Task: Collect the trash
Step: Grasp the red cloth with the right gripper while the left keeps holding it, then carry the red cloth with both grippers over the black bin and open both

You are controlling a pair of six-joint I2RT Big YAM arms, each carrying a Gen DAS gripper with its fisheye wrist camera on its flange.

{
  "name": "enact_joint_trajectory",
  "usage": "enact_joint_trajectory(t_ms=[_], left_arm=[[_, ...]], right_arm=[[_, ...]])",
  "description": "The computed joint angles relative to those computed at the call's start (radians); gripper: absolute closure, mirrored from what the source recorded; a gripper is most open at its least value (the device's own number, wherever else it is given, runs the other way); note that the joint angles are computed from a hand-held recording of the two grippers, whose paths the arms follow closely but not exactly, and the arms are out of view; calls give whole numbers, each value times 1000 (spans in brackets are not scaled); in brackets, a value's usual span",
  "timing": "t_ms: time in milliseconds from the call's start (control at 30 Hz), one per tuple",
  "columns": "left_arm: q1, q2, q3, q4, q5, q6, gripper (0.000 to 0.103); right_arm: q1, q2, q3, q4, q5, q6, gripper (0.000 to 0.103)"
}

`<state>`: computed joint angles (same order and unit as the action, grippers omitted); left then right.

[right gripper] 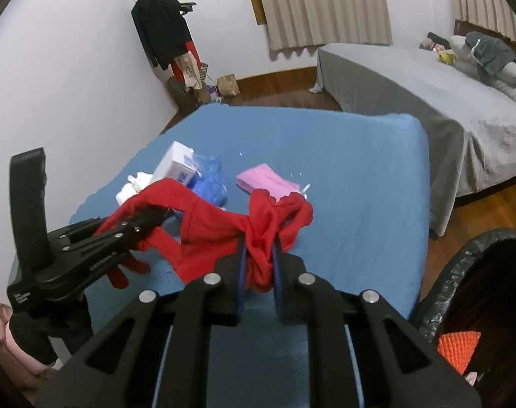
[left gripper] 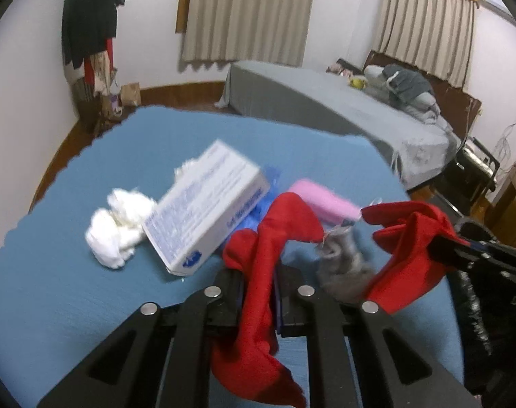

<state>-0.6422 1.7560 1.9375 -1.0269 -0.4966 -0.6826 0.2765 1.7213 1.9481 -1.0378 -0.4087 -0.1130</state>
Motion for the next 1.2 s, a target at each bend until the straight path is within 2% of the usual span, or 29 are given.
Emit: enact_joint_trajectory(t_ms=[267,467,867,1200], left_arm=[[-29,-4,75,-25,-74,27,90],[-46,13,141,-38,-98,51,90],[-87,83,292,-64,-102,91,90],[-117,183,459,-81,-63,154,90]], right_arm=[[-11,-44,1,12,-21,-5,91],[-30,-71,2,26,-22,12,91],[-91,-132,-20,54,-16,27,91],[-178,-187,-60,77,13,39,91]])
